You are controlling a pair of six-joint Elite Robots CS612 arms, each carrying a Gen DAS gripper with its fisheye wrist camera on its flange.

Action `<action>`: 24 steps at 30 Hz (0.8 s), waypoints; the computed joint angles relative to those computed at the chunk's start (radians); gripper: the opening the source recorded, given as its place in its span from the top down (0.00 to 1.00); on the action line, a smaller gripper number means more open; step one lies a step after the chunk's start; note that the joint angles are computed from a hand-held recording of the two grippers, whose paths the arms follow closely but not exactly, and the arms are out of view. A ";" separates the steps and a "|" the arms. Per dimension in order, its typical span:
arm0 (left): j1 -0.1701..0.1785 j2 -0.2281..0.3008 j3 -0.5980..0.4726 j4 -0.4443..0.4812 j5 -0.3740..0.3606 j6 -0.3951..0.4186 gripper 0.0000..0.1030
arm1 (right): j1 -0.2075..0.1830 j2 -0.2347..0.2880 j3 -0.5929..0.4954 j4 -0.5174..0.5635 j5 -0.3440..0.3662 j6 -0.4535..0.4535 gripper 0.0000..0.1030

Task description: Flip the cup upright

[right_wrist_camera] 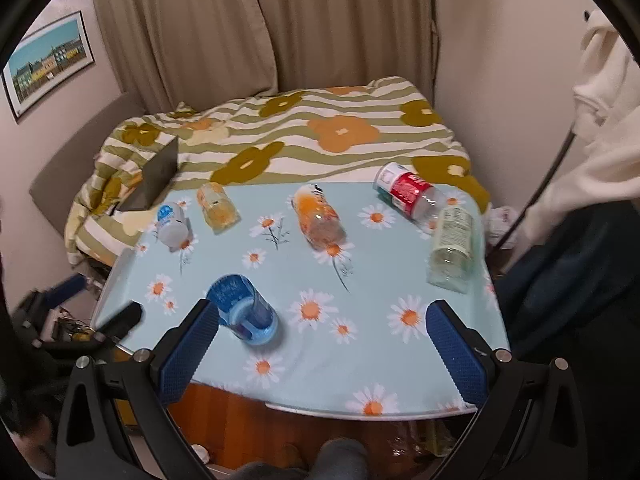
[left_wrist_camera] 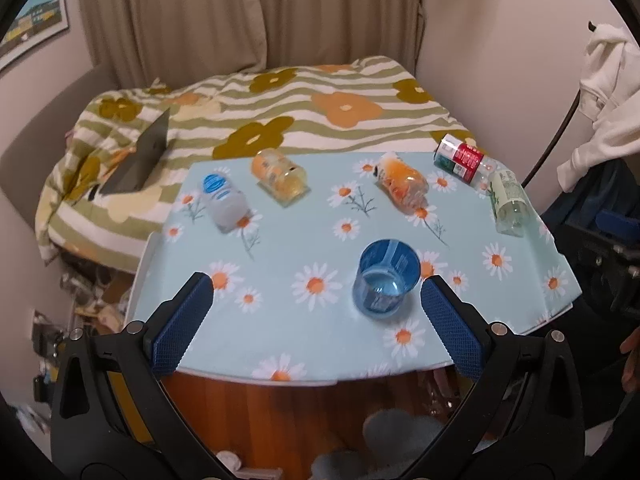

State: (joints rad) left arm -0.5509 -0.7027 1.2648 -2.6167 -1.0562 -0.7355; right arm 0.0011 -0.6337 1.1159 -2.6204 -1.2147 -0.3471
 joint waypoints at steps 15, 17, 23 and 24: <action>-0.003 -0.042 0.059 -0.023 -0.005 -0.011 0.00 | 0.013 -0.058 0.115 -0.127 -0.103 0.046 0.00; -0.003 -0.041 0.057 -0.030 -0.007 -0.004 0.00 | 0.014 -0.059 0.117 -0.137 -0.107 0.046 0.00; -0.005 -0.041 0.056 -0.044 -0.006 0.001 0.00 | 0.014 -0.059 0.118 -0.147 -0.114 0.055 0.00; -0.005 -0.041 0.056 -0.046 -0.005 0.001 0.00 | 0.014 -0.059 0.118 -0.148 -0.115 0.057 0.00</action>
